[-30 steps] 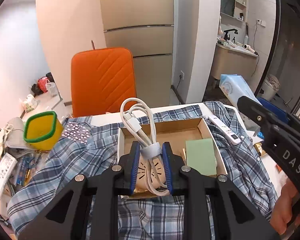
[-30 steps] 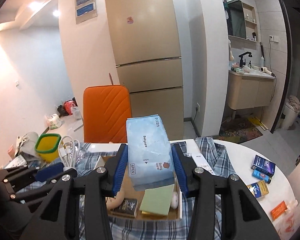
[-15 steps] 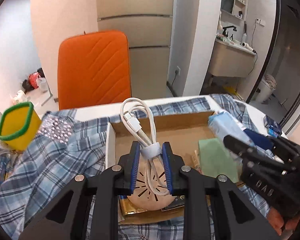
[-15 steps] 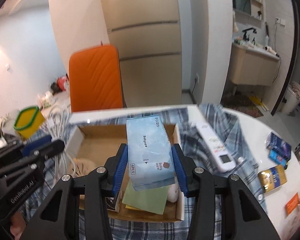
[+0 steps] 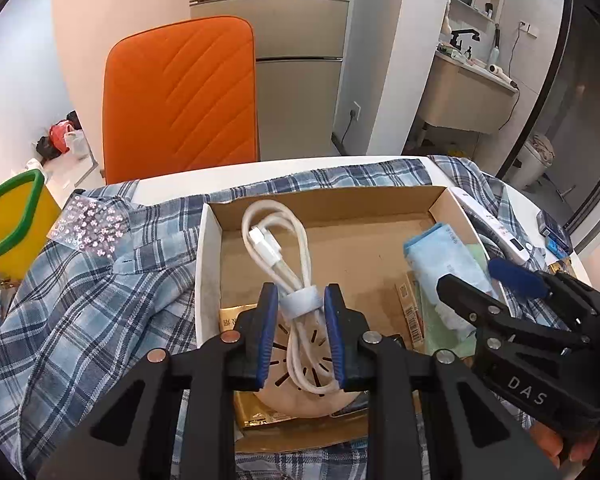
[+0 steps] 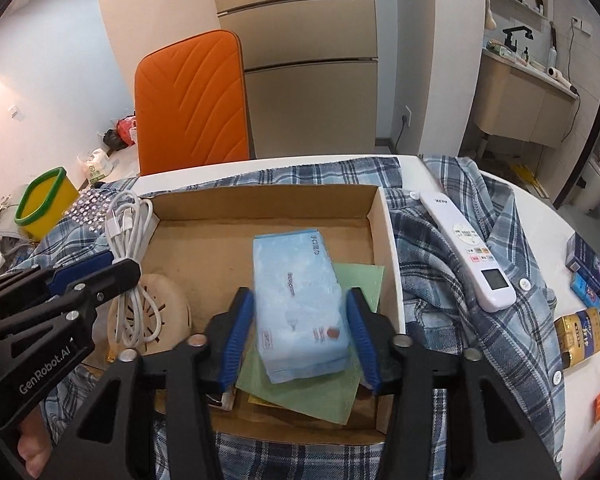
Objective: Organize soft objects
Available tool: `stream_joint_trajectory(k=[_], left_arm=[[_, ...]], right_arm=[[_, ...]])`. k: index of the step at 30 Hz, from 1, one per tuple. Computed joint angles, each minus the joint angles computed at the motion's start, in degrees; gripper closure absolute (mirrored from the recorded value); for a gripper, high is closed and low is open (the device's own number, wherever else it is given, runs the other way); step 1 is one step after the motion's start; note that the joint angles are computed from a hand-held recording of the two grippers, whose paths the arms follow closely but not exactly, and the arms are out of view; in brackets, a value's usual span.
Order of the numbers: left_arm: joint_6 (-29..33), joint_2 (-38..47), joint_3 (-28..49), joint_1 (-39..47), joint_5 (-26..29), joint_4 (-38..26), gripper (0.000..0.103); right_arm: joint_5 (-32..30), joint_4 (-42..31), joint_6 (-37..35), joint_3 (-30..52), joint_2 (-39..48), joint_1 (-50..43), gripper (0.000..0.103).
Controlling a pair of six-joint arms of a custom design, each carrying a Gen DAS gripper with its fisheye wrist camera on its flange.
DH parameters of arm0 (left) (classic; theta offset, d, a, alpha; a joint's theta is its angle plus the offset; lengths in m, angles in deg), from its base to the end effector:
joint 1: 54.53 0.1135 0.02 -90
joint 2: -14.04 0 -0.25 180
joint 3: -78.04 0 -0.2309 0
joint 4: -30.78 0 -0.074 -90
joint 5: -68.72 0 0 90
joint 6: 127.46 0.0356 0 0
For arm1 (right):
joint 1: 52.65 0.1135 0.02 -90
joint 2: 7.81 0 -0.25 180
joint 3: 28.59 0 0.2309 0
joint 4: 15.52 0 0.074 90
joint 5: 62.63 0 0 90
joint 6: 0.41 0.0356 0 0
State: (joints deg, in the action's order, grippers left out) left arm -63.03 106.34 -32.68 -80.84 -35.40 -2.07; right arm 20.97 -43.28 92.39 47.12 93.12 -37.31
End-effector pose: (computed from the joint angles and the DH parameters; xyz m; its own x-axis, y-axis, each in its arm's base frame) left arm 0.2759 -0.1267 0.1832 -0.8019 -0.0704 -0.5933 -0.0432 0.9973 -0.0600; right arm 0.3289 0.0943 0.1732 -0.7851 -0.1650 -0.5970 -0.2896 0.9498 0.1183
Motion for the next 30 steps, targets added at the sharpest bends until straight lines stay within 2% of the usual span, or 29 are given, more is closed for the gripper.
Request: stream_joint_trajectory(k=[1,3,4,5,9,14,18,21,24,26,30], left_arm=[[-0.06,0.05,0.11,-0.03,0.00,-0.26,0.081],[-0.05,0.08,0.35,-0.46,-0.61,-0.63,0.072],[-0.02,-0.15,0.25,-0.64,-1.23,-0.62,0.059],[-0.32,-0.84,-0.37,-1.07,-2.35,0.03,0.050],[0.56,-3.25,-1.57,-2.10,-4.12,0.77,0.047],[1.04,-7.44,-3.49,-5.58,-8.94,1.97,0.033],[0.71,-13.27,-7.49,-9.11,-13.60,5.34,0.023],[0.67,-18.99,-11.29,-12.57,-18.63,7.90,0.014],[2.07,-26.17,-16.46,-17.36,-25.92,12.09,0.000],[3.02,-30.40,-19.11,-21.40,-32.40,13.69,0.000],[3.00,-37.35,-22.11,-27.58,-39.85,13.52,0.000]], right_arm=[[0.20,0.57,0.16,-0.42,-0.32,-0.07,0.035],[0.90,1.25,0.31,-0.93,-0.81,-0.19,0.030],[1.19,1.28,0.32,-0.93,-0.96,-0.33,0.030],[1.24,1.18,0.28,-0.90,-1.11,-0.48,0.030],[0.32,0.78,0.61,-0.86,-1.71,-1.61,0.029],[0.07,1.20,0.80,-2.00,-4.10,-2.57,0.029],[1.31,2.94,-0.26,-5.77,-9.79,-2.38,0.029],[2.41,4.53,-1.30,-9.56,-15.55,-1.86,0.027],[2.40,6.75,-2.32,-14.19,-22.22,-1.69,0.019],[3.19,8.28,-3.08,-17.71,-27.13,-1.20,0.018],[6.76,10.68,-3.94,-23.84,-36.86,-0.16,0.018]])
